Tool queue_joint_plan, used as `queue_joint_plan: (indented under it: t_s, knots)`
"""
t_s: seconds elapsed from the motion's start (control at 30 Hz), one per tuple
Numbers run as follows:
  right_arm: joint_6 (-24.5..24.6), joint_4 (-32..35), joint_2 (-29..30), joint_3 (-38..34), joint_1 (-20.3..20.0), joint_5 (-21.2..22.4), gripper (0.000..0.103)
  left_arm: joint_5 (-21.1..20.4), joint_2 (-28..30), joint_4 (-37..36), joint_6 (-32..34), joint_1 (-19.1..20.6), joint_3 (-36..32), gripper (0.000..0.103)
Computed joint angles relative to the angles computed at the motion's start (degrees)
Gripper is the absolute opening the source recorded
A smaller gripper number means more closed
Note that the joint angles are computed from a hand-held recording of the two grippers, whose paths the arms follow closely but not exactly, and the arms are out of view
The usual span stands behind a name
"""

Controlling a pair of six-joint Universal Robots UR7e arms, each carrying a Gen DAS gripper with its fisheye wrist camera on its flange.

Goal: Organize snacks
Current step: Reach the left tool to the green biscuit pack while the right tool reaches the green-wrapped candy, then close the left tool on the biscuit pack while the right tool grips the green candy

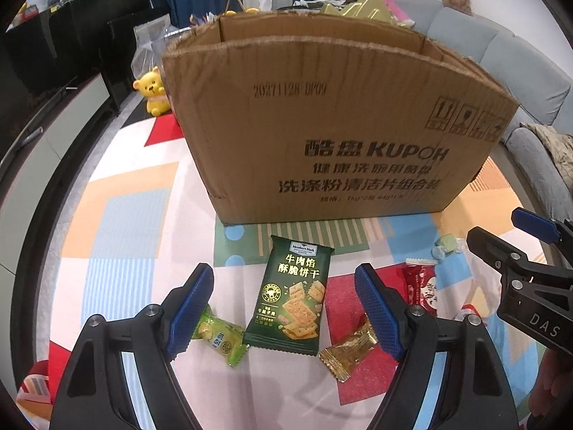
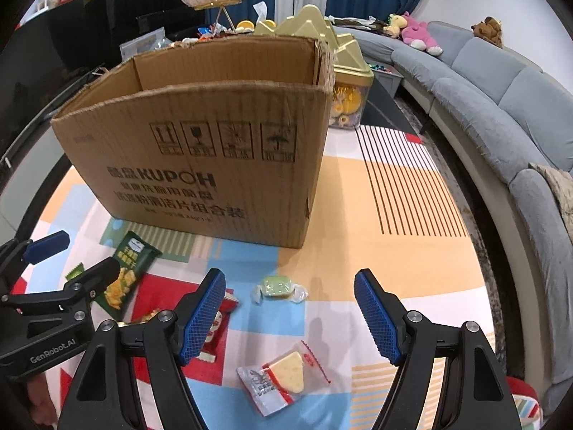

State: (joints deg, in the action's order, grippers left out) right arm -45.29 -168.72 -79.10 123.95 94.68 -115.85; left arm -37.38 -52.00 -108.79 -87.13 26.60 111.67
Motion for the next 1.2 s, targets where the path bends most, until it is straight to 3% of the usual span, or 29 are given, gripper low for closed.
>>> queue_joint_plan:
  t_s: [0.7,0.9,1.2]
  knots:
    - [-1.2,-0.6,4.1,-1.4,-2.5,-0.8,0.074,-0.8,1.0,-9.1,5.4,3.8,3.2,0.080]
    - [-1.2,-0.5,5.3,-1.9,-2.8,-1.1,0.066,-0.2,1.3,-6.4,3.0,4.1,3.1,0.078]
    - [-1.1,0.1,5.5,-2.0,-3.2,-0.9,0.064,0.1,0.8,-7.2,3.9,4.4,3.4,0.078]
